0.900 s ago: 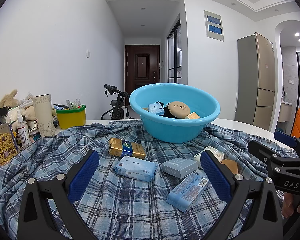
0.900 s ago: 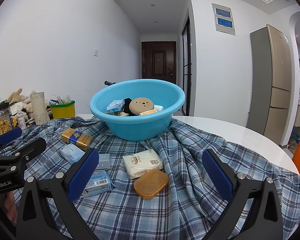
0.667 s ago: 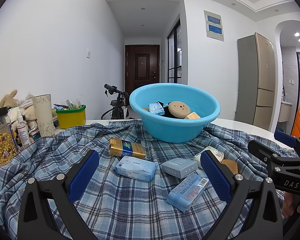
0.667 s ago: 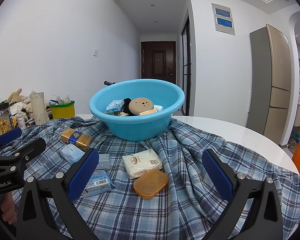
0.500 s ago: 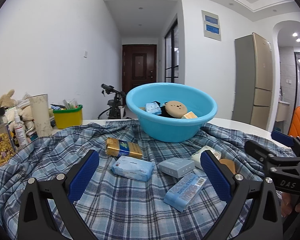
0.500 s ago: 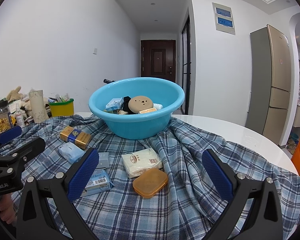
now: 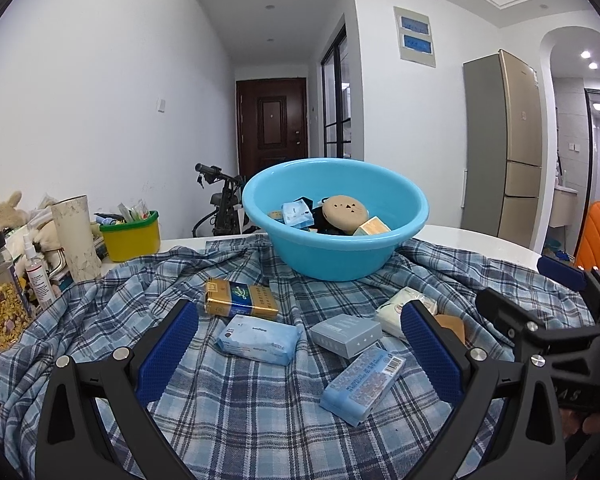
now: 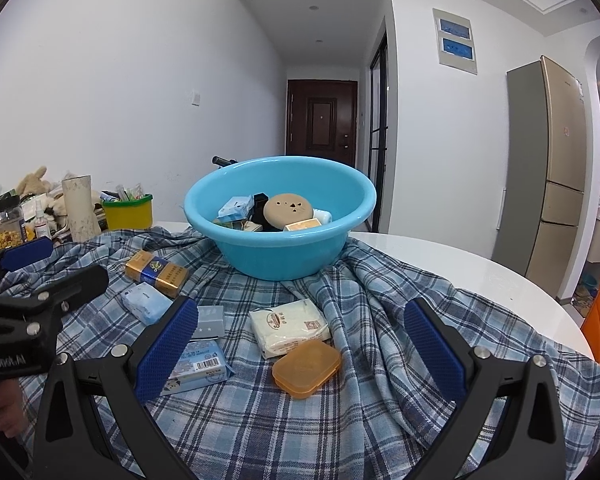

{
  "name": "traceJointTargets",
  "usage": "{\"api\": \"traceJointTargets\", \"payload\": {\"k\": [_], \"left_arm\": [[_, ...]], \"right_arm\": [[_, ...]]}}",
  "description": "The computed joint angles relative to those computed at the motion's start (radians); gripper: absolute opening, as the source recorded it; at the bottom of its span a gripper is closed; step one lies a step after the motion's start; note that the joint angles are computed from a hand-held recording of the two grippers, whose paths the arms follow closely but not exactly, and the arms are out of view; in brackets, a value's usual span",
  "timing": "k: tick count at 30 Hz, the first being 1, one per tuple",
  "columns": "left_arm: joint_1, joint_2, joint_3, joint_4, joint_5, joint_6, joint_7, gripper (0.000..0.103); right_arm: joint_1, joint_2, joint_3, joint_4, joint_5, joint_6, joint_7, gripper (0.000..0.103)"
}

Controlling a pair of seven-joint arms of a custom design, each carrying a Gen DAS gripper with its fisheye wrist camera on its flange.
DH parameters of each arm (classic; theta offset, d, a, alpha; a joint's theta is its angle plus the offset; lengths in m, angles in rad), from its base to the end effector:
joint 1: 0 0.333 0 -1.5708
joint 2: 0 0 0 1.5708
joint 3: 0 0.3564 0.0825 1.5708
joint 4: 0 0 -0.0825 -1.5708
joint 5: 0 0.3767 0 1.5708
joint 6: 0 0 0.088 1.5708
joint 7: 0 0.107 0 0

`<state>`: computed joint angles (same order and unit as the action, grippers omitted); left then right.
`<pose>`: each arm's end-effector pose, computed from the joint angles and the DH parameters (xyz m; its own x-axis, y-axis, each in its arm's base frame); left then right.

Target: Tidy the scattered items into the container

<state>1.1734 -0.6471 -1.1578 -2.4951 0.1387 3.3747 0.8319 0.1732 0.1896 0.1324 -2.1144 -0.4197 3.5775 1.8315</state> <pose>0.4738 -0.1010 0.5320 0.2979 -0.9546 -0.0095 -0.3285 -0.0931 -0.9399 0.5625 0.2244 0.5236 0.4846 -0.8740 0.0371 -0.2579 -0.1833 -0.9486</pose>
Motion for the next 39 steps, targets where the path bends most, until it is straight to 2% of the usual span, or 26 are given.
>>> {"api": "traceJointTargets", "payload": {"k": [6, 16, 19, 23, 29, 35, 39], "left_arm": [[-0.027, 0.038, 0.042, 0.033, 0.024, -0.062, 0.004, 0.103], [0.001, 0.016, 0.058, 0.096, 0.058, -0.068, 0.004, 0.103], [0.007, 0.002, 0.067, 0.114, 0.058, -0.062, 0.001, 0.103], [-0.012, 0.025, 0.094, 0.148, 0.062, -0.082, 0.008, 0.103], [-0.034, 0.018, 0.134, 0.186, 0.081, -0.111, 0.008, 0.103], [-0.062, 0.006, 0.178, 0.205, 0.097, -0.110, 0.008, 0.103], [-0.096, 0.033, 0.201, 0.232, 0.116, -0.155, 0.022, 0.103]], "right_arm": [[-0.032, -0.007, 0.023, 0.032, -0.046, -0.038, 0.055, 0.103], [-0.088, -0.007, 0.062, 0.118, -0.133, -0.064, 0.158, 0.103], [-0.041, -0.013, 0.024, 0.133, -0.071, -0.064, 0.104, 0.103], [-0.078, -0.018, 0.054, 0.165, -0.117, -0.059, 0.155, 0.103], [-0.027, -0.040, 0.010, 0.188, -0.054, -0.043, 0.098, 0.103], [-0.041, -0.051, 0.018, 0.222, -0.089, -0.042, 0.148, 0.103], [-0.048, -0.057, 0.021, 0.240, -0.118, -0.065, 0.182, 0.103]]}}
